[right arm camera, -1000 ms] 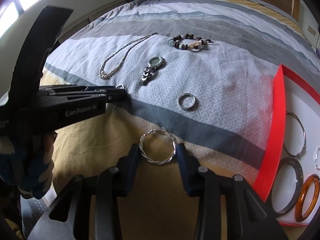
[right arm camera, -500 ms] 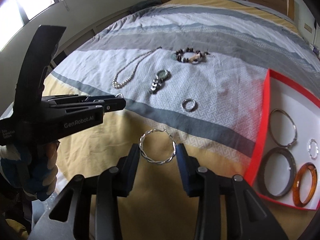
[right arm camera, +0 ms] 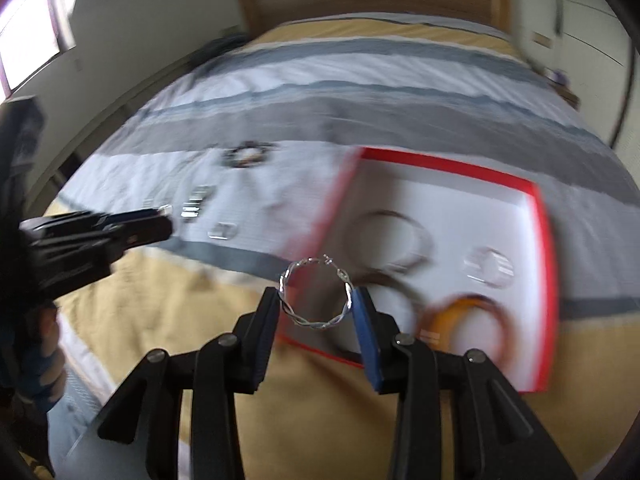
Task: Organize jewelry
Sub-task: 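Place the ring inside the dark bangle and the hoop inside the amber bangle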
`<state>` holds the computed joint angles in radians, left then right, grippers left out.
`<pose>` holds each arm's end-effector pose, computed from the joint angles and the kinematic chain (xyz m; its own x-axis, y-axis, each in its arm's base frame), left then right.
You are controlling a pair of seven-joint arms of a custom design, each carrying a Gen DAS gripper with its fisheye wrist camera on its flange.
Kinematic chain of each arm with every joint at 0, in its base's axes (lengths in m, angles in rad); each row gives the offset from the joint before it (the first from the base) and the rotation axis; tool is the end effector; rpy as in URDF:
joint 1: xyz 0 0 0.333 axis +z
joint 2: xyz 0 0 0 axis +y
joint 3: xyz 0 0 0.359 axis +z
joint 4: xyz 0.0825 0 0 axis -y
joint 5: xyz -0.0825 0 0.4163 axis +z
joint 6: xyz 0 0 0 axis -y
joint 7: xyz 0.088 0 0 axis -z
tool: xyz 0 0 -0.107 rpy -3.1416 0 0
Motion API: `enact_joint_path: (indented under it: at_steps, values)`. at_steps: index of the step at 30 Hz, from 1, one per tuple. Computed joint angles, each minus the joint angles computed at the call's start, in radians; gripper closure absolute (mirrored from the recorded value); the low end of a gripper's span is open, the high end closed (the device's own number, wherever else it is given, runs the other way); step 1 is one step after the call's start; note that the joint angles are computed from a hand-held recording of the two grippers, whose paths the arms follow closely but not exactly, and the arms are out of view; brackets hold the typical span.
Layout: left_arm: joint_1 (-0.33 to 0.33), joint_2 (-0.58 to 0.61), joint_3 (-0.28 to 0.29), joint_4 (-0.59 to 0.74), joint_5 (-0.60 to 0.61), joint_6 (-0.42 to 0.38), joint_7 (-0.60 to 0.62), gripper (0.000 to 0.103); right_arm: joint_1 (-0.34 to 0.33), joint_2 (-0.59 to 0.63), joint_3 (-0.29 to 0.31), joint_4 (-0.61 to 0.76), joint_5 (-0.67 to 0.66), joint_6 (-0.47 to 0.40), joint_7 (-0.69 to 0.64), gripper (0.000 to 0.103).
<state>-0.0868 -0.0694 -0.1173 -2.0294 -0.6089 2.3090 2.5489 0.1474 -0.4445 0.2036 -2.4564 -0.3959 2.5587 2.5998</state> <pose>0.5797 -0.1332 0.5477 -0.7648 -0.6367 0.0988 -0.5704 0.5978 -0.5633 0.4308 0.1733 0.5378 -0.3412 -0.9288 -0.1445 -0.7280 0.3583 -0.5845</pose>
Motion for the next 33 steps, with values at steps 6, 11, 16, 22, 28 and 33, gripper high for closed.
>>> enact_joint_path:
  at_steps: [6, 11, 16, 22, 28, 33]
  values:
    - [-0.070, -0.045, -0.042, -0.069, -0.009, -0.014, 0.021, 0.085, -0.023, -0.104, -0.046, -0.113, 0.039, -0.041, -0.032, 0.067]
    - [-0.121, -0.038, -0.068, -0.094, 0.030, 0.019, -0.016, 0.085, -0.036, -0.108, -0.069, -0.148, 0.072, -0.031, -0.101, 0.067]
    - [-0.138, 0.023, -0.084, -0.075, 0.128, 0.029, -0.100, 0.085, -0.027, -0.098, -0.092, -0.152, 0.109, -0.032, -0.200, 0.067]
    - [-0.140, 0.067, -0.096, -0.056, 0.189, 0.014, -0.140, 0.085, -0.022, -0.069, -0.103, -0.118, 0.140, -0.116, -0.311, 0.067]
    - [-0.139, 0.085, -0.104, -0.039, 0.200, 0.005, -0.142, 0.084, -0.018, -0.044, -0.107, -0.093, 0.168, -0.149, -0.369, 0.066]
    - [-0.133, 0.093, -0.104, -0.024, 0.184, -0.016, -0.145, 0.081, -0.022, -0.045, -0.101, -0.087, 0.172, -0.165, -0.373, 0.066]
